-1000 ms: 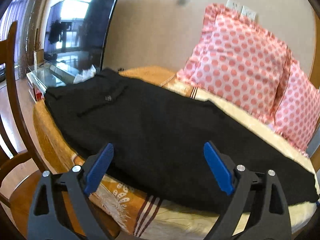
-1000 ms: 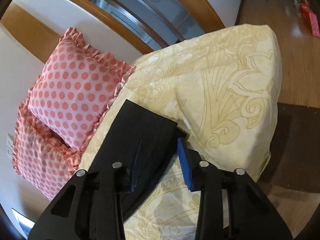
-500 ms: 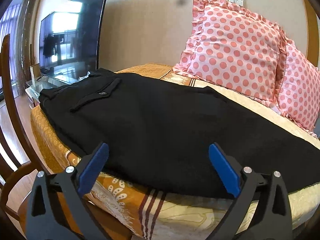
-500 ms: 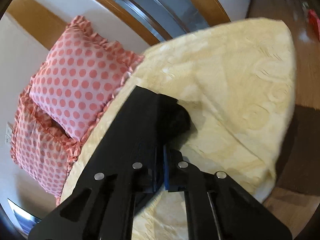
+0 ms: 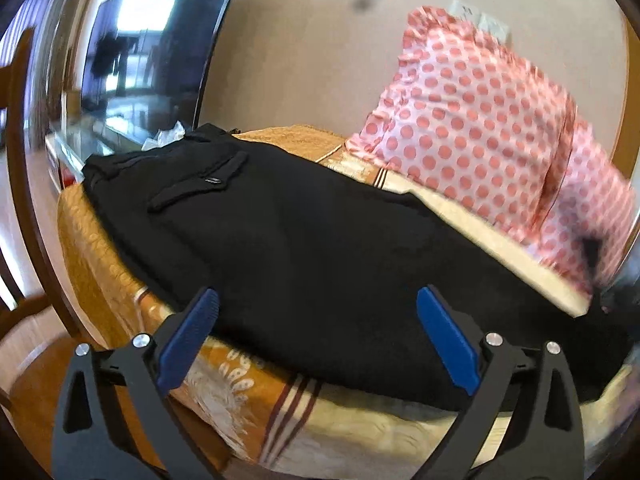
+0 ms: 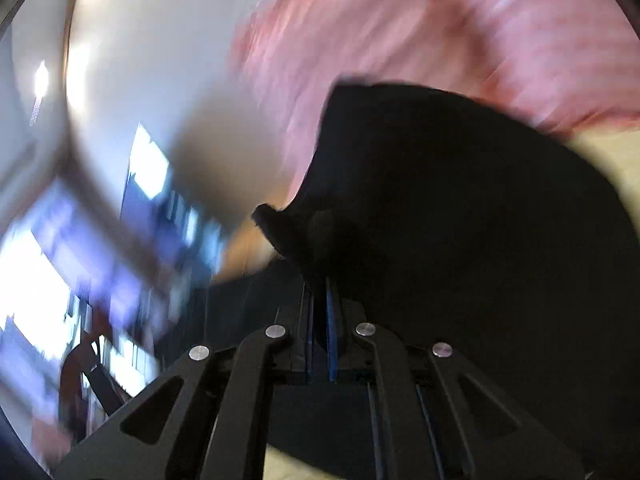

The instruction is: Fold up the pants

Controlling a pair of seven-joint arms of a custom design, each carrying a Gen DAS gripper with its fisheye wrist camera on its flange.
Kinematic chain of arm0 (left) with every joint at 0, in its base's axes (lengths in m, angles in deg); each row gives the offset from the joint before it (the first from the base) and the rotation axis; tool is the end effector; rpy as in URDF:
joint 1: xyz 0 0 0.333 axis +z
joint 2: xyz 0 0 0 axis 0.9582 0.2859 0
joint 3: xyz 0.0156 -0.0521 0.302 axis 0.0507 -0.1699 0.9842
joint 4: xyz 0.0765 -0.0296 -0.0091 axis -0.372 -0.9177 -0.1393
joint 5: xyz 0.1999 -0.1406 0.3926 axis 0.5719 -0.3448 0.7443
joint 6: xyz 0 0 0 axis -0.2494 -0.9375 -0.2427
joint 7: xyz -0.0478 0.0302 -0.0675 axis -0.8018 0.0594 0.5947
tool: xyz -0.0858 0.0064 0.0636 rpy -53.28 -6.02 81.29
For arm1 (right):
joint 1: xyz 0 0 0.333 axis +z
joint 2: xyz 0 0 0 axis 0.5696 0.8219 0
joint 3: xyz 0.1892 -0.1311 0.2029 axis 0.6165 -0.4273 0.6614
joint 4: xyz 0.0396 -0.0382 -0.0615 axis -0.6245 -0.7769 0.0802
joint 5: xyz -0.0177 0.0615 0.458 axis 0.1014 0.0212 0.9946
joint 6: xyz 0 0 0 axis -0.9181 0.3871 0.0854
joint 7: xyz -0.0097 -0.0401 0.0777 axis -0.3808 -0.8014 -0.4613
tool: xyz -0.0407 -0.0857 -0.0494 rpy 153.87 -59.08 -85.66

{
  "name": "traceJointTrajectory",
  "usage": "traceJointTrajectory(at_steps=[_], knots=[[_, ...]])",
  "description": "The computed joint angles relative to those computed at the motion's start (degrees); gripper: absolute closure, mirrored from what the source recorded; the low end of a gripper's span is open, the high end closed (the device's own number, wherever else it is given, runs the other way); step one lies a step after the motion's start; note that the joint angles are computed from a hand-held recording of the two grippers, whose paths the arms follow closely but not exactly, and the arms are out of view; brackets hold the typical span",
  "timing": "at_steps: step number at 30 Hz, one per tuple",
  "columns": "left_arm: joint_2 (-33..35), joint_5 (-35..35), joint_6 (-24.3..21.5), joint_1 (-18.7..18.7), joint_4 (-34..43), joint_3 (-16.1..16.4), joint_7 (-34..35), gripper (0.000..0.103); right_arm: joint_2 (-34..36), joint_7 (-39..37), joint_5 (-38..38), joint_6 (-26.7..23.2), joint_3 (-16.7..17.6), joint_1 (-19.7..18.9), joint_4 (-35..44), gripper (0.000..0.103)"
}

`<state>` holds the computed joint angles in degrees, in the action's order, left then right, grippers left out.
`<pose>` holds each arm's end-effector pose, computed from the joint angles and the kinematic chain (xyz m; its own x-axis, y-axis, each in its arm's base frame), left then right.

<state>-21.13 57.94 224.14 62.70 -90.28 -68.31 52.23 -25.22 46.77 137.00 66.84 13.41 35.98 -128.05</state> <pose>0.5332 -0.2687 0.4734 0.5540 -0.7619 0.3356 -0.2720 -0.5466 -0.7919 0.7695 0.1315 0.4796 0.6070 -0.5849 -0.5380 -0.7136 -0.1034 -0.6929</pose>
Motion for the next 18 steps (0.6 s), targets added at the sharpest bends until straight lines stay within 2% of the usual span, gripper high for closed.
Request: traceJointTrajectory(at_steps=[1,3,7,8,10,12,13,14,15,16,18], knots=[[-1.5,0.3,0.9,0.0,-1.4,0.1,-1.6,0.004,1.2,2.6,-4.6,-1.8,-0.3,1.9,0.2,0.098],[-4.8,-0.5,0.4,0.1,-4.0,-0.1,-2.8,0.004,1.9,3.9,-6.7,-2.6,-0.1,2.8,-0.5,0.098],[-10.7,-1.5,-3.5,1.1,-8.3,-1.5,-5.5,0.004,-1.8,-2.1,-3.1,3.5,0.6,2.7,-4.8,0.097],[-12.1,-2.0,-3.3,1.5,-9.5,-1.2,-6.4,0.004,-2.9,-4.5,-3.7,3.9,0.5,3.0,-5.8,0.096],[-15.0,-2.8,0.9,2.6,-12.5,0.1,-9.4,0.004,-4.3,-7.6,-8.9,0.7,-0.2,4.1,-7.0,0.093],[-16.7,-2.8,6.4,4.3,-14.8,1.1,-12.5,0.004,-5.1,-9.2,-12.7,-1.3,-0.8,5.3,-8.2,0.085],[-17.2,-3.1,8.4,5.1,-15.6,1.2,-13.5,0.004,-6.2,-11.1,-10.7,-0.3,-0.7,5.1,-9.7,0.073],[-17.8,-3.3,11.2,6.0,-16.6,1.7,-14.8,0.004,-6.7,-12.2,-9.1,0.1,-0.6,5.0,-10.4,0.053],[-18.3,-3.3,13.8,7.1,-17.5,1.8,-16.1,0.004,-6.7,-12.8,-7.0,0.4,-0.6,4.8,-10.5,0.041],[-18.5,-3.6,15.2,7.9,-17.9,1.7,-16.6,0.004,-6.7,-12.8,-5.7,1.0,-0.7,4.8,-10.6,0.032],[-19.1,-4.8,17.4,9.4,-18.7,1.7,-16.9,0.004,-6.3,-13.4,-6.6,1.4,-1.1,5.3,-10.5,0.033]])
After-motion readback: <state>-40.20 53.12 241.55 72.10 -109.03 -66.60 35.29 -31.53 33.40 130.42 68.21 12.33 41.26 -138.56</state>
